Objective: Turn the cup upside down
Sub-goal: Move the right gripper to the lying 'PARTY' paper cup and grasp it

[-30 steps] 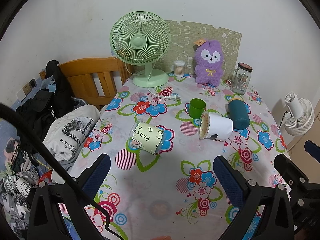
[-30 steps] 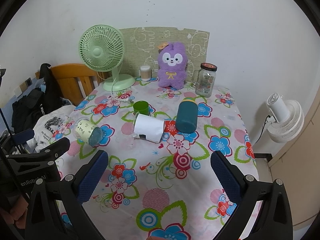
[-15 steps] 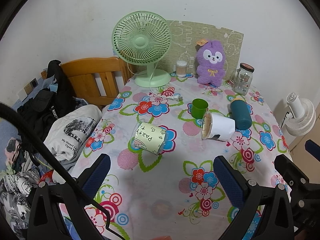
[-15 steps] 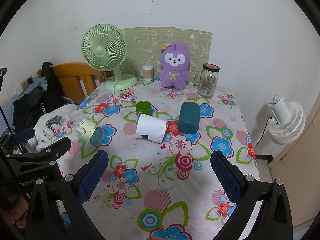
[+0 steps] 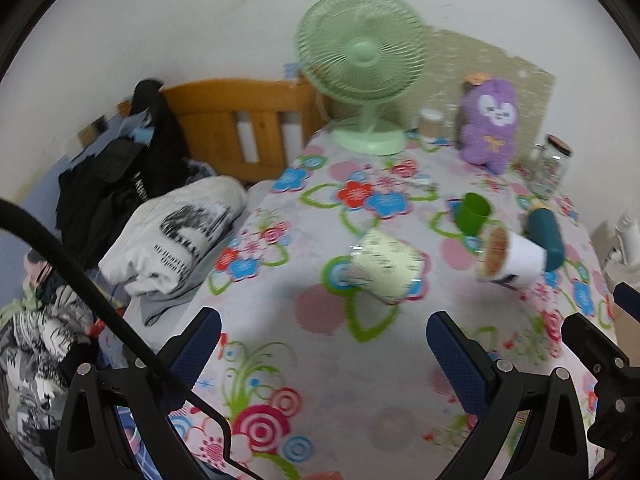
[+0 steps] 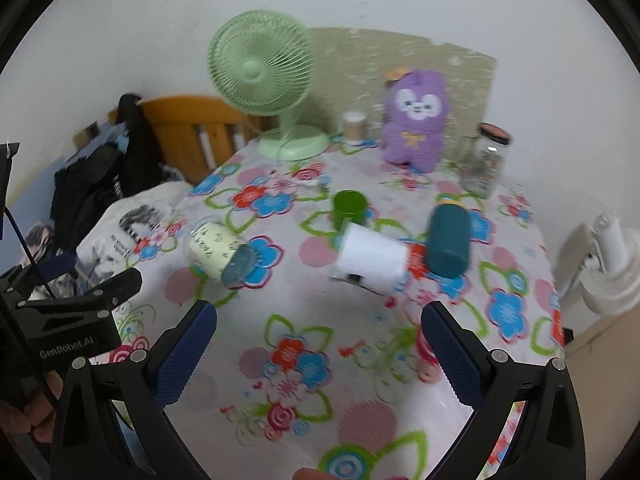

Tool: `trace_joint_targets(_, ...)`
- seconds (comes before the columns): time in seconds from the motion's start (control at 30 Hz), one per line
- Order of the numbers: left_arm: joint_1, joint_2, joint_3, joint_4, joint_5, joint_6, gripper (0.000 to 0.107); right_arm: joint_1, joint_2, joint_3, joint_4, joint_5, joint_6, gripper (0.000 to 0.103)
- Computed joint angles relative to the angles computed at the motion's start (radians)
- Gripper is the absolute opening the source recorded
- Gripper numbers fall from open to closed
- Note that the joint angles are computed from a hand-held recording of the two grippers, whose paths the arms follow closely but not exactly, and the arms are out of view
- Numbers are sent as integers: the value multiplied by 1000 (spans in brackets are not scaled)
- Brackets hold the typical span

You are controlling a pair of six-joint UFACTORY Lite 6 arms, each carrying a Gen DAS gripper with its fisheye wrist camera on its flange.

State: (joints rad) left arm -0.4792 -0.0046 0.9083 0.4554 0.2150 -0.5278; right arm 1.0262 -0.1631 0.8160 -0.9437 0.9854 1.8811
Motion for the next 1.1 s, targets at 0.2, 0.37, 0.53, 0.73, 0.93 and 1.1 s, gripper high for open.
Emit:
trace_joint_targets(0.2, 110, 213, 126, -86, -22, 96, 103, -234, 219, 132, -32, -304, -237, 103)
trace_joint_targets(0.37, 125, 349, 237, -111, -10, 122, 103, -387, 420, 300, 84, -456, -572, 103)
trace_joint_targets(0.53, 123, 469, 349, -183, 22, 184, 103, -470, 563, 431, 250, -541, -866, 103)
trace_joint_targets(0.73, 114, 582, 463, -162, 63, 156, 103, -513, 706, 572, 426, -576, -1136, 103)
trace_joint_targets(0.93, 118, 668, 557, -181, 100, 176, 103, -558, 812, 685, 617, -586, -1388, 103)
trace_joint_targets(1.1, 120, 720, 613, -141, 124, 137, 103, -582, 884, 761, 807, -591, -1610, 103)
